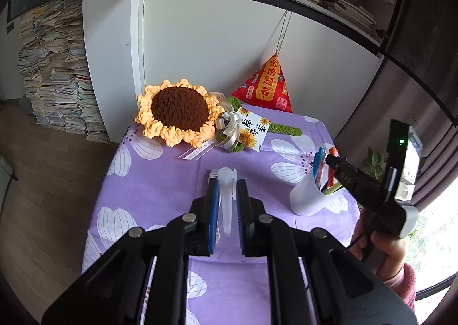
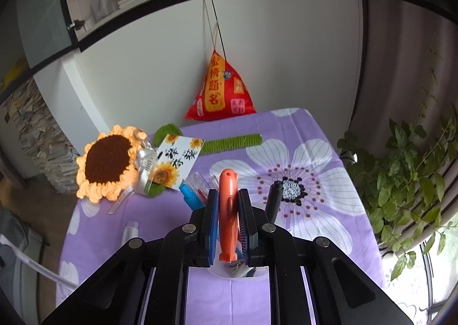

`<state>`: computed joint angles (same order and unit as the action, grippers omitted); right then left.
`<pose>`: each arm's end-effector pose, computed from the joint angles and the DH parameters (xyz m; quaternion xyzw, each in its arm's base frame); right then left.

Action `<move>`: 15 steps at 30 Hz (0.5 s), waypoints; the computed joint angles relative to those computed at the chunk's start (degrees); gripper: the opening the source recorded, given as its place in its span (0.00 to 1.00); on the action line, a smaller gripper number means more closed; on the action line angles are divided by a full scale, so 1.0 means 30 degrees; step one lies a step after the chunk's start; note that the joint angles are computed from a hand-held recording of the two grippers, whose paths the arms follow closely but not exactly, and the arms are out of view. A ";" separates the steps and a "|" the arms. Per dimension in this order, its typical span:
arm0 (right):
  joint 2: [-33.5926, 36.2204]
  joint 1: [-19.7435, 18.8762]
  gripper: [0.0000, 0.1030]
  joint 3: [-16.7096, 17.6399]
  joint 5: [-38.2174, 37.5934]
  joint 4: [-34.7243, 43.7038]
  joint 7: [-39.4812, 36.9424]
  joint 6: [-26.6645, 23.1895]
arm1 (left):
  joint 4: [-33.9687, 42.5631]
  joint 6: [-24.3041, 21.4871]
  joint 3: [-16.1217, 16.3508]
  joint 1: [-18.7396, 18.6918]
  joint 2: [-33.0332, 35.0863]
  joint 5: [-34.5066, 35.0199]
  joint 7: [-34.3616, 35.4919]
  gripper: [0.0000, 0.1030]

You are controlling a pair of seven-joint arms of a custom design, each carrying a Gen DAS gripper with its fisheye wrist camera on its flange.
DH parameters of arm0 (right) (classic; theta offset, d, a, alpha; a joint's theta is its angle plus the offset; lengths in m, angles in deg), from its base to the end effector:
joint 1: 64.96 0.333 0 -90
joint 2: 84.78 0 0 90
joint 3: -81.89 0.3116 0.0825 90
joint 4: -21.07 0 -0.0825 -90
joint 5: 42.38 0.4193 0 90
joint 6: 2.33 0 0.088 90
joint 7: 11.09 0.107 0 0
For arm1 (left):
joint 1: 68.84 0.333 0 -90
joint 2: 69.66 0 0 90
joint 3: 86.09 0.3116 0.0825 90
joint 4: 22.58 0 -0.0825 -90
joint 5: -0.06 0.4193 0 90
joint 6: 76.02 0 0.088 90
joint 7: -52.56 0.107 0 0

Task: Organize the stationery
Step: 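Lift and carry the white pen and orange marker toward the white cup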

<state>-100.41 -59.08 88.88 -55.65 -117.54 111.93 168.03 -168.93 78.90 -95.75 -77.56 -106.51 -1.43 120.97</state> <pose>0.5124 0.1360 0.4854 -0.6033 0.6875 -0.2222 0.3377 0.4172 -0.1457 0.5531 -0.6740 0.6307 -0.3280 0.2008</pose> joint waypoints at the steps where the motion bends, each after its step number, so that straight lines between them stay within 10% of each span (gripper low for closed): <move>1: 0.0111 -0.0058 0.14 0.0047 -0.0073 0.0028 0.0055 -0.0053 | 0.0009 -0.0023 -0.0049 0.0009 -0.0013 0.0028 -0.0037 0.10; 15: -0.0658 0.1064 0.14 -0.1074 0.1892 -0.0897 -0.1493 0.0225 | 0.0668 -0.0236 -0.0222 -0.0445 0.0747 0.0123 0.0096 0.10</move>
